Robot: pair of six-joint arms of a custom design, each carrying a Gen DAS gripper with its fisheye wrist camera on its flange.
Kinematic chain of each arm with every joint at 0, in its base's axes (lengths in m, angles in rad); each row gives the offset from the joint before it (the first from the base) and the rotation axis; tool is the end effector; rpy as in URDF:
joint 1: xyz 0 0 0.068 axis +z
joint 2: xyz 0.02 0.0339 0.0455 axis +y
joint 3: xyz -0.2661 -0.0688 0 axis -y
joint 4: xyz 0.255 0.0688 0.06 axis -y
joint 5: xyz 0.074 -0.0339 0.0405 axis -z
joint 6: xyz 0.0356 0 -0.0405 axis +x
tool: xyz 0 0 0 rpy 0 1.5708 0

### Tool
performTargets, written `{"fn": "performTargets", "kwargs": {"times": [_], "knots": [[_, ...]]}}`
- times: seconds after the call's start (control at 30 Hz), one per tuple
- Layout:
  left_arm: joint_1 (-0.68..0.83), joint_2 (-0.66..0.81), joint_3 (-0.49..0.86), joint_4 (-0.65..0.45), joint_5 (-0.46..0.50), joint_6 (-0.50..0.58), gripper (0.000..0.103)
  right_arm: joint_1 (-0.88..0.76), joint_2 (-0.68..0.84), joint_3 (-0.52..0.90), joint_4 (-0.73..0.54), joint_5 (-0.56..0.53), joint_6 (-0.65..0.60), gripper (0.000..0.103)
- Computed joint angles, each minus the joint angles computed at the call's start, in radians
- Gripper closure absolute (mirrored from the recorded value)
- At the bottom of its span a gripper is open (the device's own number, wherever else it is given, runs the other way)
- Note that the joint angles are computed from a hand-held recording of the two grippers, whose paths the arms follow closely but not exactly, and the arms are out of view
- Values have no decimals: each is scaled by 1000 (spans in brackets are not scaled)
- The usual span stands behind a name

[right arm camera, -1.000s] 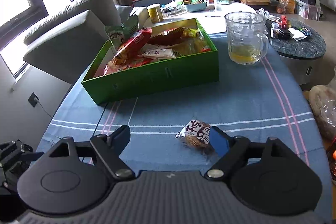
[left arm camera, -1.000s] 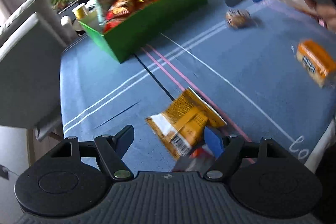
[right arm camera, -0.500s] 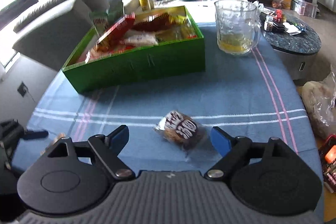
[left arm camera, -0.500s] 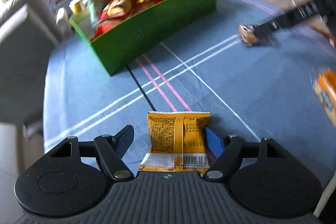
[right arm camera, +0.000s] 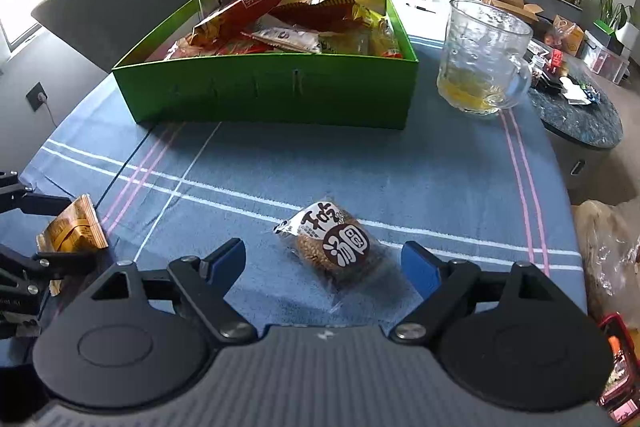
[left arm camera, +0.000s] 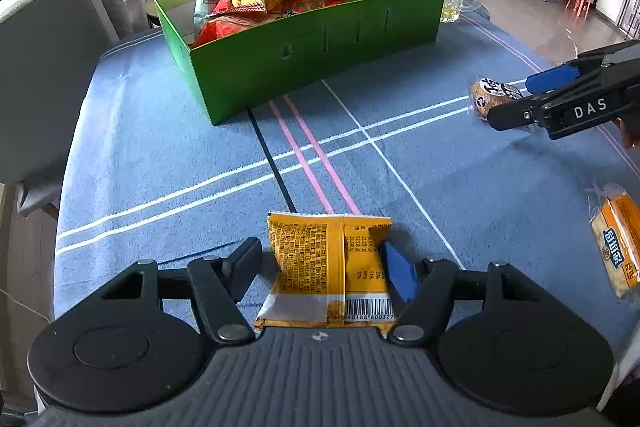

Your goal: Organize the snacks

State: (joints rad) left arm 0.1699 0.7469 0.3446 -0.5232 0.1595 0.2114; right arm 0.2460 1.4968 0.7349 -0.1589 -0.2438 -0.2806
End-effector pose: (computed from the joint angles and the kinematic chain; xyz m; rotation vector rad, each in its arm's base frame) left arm 0.1473 0.0195 0.1624 0.1177 2.4772 -0.0375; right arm 0.2811 0.0794 0.1598 -0.7424 2.3618 0.2886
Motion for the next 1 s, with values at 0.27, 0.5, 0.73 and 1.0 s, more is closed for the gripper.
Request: {"fn": "performTargets", "kwargs": {"times": [0.27,0.5,0.73,1.0], "knots": [[-3,-4,-2,1,-2,-15,39,-2,6,1,8,-9,20,18],[3,-1,0,0,3,-17,39,-1,14,8,10,-7,22,18],[5,-3,1,-3,7,-10,43,0,28,12,6,-8,21,18],[-6,2,1,4,2,-21,48,9,64,31,3,8,-11,18]]}}
